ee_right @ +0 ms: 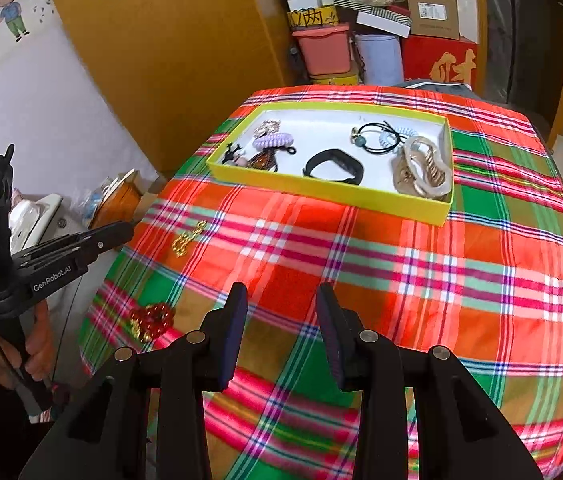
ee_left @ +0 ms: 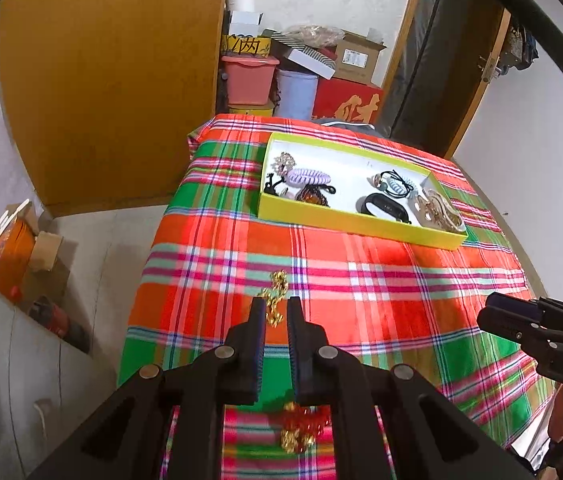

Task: Organize jewelry
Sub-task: 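Withdraw both tools from the box toward the red beads and gold chain, then grasp the red beaded hair tie with the right tool while the left grasps the gold chain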

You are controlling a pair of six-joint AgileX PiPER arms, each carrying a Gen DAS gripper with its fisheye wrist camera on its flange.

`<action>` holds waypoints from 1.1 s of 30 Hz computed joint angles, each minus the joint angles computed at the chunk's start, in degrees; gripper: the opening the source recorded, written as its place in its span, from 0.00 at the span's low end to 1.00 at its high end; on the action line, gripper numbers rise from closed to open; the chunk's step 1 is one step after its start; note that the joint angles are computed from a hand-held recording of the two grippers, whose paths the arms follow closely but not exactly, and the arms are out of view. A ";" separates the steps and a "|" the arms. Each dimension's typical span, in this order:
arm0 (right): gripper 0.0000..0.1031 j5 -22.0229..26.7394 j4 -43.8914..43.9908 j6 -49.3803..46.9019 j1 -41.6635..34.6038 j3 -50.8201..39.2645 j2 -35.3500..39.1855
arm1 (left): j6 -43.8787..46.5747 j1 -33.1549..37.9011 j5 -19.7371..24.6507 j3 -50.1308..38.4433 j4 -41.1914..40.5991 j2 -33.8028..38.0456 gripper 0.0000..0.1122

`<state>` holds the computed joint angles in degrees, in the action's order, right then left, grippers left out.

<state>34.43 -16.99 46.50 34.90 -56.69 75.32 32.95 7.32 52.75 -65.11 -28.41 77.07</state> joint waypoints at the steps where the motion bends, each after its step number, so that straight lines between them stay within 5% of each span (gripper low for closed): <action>1: 0.36 -0.06 0.07 0.07 0.27 0.07 -0.01 | 0.09 0.23 0.09 0.31 0.03 -0.32 0.09; 18: 0.36 -0.69 0.86 0.25 4.37 -0.32 1.97 | 4.06 6.35 2.03 3.95 -1.24 -3.27 0.09; 33: 0.36 -3.06 10.14 -10.07 7.94 -6.34 12.10 | 8.55 13.85 4.10 3.56 -3.41 -1.40 0.09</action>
